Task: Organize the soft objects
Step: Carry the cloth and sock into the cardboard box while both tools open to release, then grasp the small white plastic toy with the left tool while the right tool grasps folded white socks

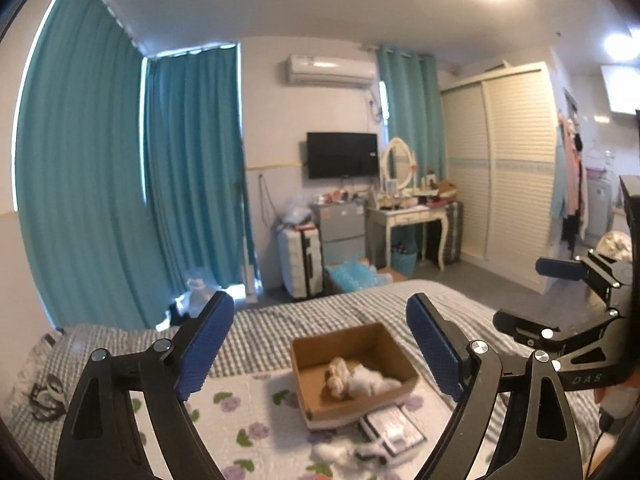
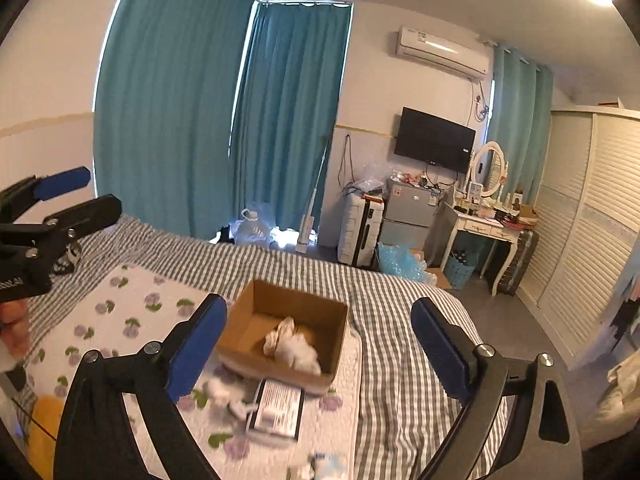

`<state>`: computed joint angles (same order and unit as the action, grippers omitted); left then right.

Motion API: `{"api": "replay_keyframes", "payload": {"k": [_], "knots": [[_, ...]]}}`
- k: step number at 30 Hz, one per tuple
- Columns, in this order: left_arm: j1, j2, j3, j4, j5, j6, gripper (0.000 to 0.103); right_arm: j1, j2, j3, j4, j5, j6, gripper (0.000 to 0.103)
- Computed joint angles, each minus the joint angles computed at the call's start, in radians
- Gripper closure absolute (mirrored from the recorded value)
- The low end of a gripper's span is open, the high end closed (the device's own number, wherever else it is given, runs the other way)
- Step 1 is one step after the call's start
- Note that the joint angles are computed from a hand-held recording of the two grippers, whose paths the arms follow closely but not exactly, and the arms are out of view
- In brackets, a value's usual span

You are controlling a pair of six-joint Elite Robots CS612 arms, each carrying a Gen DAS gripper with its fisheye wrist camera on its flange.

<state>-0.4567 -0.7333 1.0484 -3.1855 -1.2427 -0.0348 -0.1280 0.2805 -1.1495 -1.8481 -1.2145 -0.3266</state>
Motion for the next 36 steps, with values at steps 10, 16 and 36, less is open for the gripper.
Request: {"api": "replay_keyframes", "payload": {"k": [10, 16, 36], "knots": [[0.01, -0.007, 0.151, 0.125, -0.005, -0.144, 0.014, 0.012, 0.129, -0.124, 0.216, -0.109, -0.027, 0.009], [0.017, 0.04, 0.156, 0.193, -0.037, -0.179, 0.014, 0.017, 0.168, -0.104, 0.33, -0.172, -0.029, 0.018], [0.062, 0.153, 0.049, 0.396, -0.093, -0.308, 0.014, 0.038, 0.218, -0.04, 0.292, -0.309, 0.008, 0.074]]}}
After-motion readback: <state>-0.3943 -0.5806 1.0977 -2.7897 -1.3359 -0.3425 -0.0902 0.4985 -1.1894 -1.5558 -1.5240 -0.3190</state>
